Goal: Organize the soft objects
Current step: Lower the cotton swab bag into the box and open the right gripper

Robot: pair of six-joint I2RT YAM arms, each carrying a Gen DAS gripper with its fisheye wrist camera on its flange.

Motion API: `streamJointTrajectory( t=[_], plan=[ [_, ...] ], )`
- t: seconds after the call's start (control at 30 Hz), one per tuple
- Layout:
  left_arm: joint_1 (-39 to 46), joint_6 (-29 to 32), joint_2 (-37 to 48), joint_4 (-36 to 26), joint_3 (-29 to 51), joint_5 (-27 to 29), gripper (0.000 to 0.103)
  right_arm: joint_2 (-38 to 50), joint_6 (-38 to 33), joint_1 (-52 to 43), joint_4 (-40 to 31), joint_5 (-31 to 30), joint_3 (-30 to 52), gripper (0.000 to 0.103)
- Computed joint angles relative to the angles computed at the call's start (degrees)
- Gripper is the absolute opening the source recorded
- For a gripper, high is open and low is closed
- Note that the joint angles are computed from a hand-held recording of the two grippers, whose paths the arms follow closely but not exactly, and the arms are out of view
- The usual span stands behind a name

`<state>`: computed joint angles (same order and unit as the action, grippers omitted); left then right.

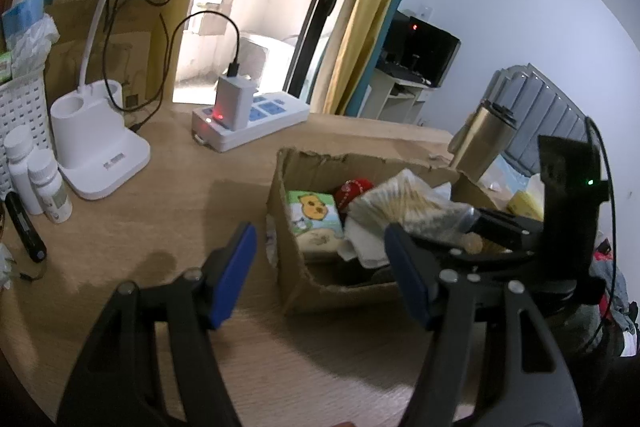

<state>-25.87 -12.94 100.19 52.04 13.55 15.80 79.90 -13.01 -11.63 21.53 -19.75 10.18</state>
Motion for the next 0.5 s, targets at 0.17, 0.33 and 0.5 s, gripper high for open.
streamJointTrajectory(
  t=[0.17, 0.33, 0.5],
  plan=[
    [-1.16, 0.08, -2.33, -0.67, -0.9, -1.63, 0.068, -6.62, -0.84, -2.47, -3.32, -2.24, -1.38, 0.066],
    [-2.77, -0.3, -6.4, -2.02, -2.61, -3.44, 0.068, -12.36, -1.97, -5.1, -7.34, -4.17, -2.39, 0.066],
    [-5.05, -1.13, -11.44, -4.37, -4.25, -5.59, 0.068, -19.74, -3.7, -7.97, -13.66, -6.13, -2.98, 0.066]
  ],
)
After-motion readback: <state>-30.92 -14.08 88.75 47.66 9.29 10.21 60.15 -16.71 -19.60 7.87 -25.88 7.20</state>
